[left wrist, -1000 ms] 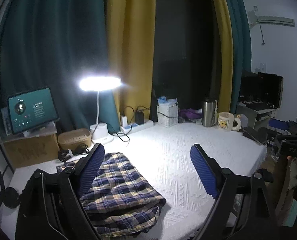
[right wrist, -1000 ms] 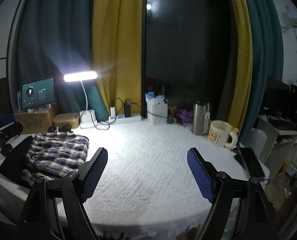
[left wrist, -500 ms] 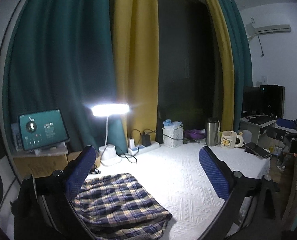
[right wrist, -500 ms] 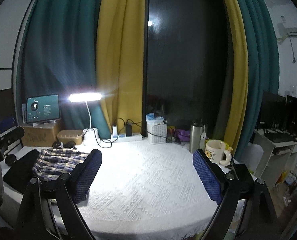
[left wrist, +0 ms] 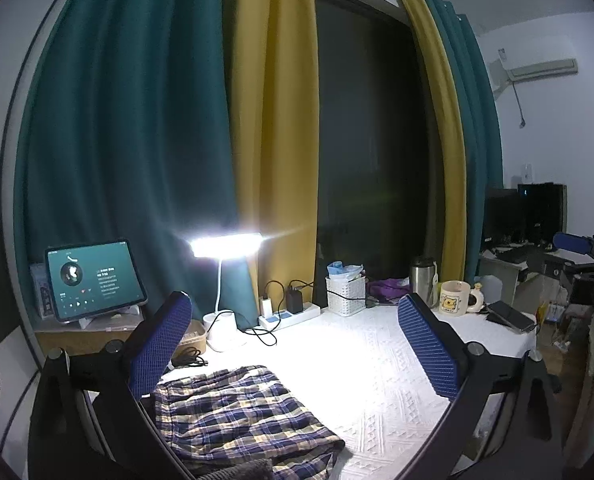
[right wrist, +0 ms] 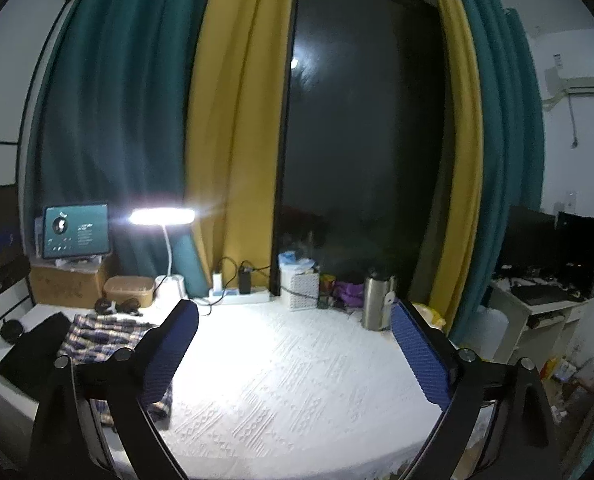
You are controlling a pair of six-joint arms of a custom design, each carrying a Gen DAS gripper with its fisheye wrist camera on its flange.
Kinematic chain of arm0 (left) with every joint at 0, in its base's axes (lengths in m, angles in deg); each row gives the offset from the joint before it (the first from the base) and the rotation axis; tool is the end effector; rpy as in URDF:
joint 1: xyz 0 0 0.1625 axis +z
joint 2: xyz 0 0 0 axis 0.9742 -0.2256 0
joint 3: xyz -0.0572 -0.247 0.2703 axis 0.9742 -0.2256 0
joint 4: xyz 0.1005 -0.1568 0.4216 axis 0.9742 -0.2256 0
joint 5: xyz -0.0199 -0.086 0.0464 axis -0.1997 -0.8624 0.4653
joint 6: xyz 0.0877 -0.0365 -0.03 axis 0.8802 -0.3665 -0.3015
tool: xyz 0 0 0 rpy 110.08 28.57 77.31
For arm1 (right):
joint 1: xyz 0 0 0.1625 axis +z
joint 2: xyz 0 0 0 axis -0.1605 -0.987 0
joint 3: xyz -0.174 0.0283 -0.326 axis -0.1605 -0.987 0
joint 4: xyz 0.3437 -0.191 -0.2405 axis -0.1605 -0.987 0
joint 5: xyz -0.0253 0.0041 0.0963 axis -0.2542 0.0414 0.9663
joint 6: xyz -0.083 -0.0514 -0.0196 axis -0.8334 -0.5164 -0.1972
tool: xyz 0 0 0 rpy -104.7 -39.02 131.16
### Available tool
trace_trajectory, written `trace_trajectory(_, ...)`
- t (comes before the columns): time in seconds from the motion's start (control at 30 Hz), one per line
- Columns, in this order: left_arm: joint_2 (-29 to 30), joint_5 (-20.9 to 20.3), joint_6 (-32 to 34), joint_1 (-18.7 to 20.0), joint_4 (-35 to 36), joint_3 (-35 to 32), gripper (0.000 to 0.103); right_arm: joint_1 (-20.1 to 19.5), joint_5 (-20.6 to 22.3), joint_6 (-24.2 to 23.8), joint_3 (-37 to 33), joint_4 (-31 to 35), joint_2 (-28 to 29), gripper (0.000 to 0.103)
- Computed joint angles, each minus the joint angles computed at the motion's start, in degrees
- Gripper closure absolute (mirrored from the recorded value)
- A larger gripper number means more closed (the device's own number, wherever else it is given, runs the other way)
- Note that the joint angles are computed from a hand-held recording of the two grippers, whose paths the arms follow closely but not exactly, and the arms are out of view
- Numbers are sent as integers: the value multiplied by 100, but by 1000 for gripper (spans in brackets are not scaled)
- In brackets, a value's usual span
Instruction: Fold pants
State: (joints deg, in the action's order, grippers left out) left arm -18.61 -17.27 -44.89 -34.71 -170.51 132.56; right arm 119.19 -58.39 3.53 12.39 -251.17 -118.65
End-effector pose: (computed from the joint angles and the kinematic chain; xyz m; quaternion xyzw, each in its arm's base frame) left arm -0.2688 -0.5315 0.3028 0.2702 0.6761 -0.6109 0.3111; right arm 0.3198 -0.5819 0.2524 0.3552 -0.7187 0.5394 0.2575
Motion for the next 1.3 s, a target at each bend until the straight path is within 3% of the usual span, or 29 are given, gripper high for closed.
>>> trace_trajectory(0.23,-140,-65,98,5,-271,17,1,206,-373,60,-172,-238,130,0)
trace_trajectory(0.6,-307,-179,308,-61,-604,74,1,335,-178,62,-139,-506,88,0)
trace_trajectory(1.3,-285,70,73,40,-432,94,1,306,-376,-38,-331,-356,318,0)
